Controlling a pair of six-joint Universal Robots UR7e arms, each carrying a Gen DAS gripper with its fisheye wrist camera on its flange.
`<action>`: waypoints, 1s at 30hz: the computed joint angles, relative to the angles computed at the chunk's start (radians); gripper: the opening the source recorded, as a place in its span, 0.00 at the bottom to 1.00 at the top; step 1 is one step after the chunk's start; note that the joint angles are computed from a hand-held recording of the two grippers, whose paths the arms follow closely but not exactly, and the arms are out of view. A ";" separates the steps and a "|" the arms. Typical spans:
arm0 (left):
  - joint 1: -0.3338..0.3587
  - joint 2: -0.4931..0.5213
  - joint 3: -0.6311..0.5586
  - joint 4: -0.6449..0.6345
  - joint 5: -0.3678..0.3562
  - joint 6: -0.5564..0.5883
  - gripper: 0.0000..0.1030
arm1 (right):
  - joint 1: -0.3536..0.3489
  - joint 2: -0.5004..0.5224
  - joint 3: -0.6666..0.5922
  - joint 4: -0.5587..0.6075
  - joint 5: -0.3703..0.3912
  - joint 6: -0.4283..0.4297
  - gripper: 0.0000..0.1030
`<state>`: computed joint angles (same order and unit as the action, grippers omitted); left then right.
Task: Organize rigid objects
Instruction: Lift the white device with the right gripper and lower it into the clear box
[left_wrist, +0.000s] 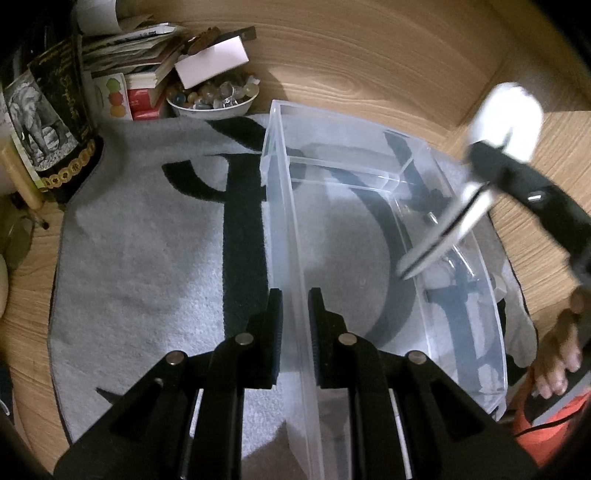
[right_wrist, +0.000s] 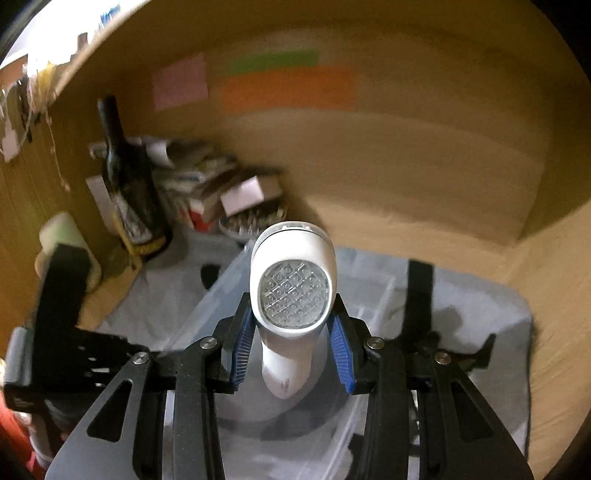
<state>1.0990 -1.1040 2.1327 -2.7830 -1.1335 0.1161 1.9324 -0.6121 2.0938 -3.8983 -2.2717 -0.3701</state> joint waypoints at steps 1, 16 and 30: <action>0.001 0.000 -0.001 0.000 -0.001 0.000 0.13 | -0.004 -0.006 -0.001 0.031 -0.002 0.005 0.34; -0.003 0.002 0.008 -0.018 0.002 0.005 0.13 | -0.048 -0.018 -0.078 0.401 -0.075 0.043 0.35; -0.017 -0.006 0.022 -0.039 0.014 0.007 0.13 | -0.038 -0.013 -0.085 0.452 -0.121 0.053 0.39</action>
<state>1.0817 -1.1103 2.1545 -2.8218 -1.1194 0.1227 1.8947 -0.6252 2.0083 -3.4463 -2.3924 -0.3166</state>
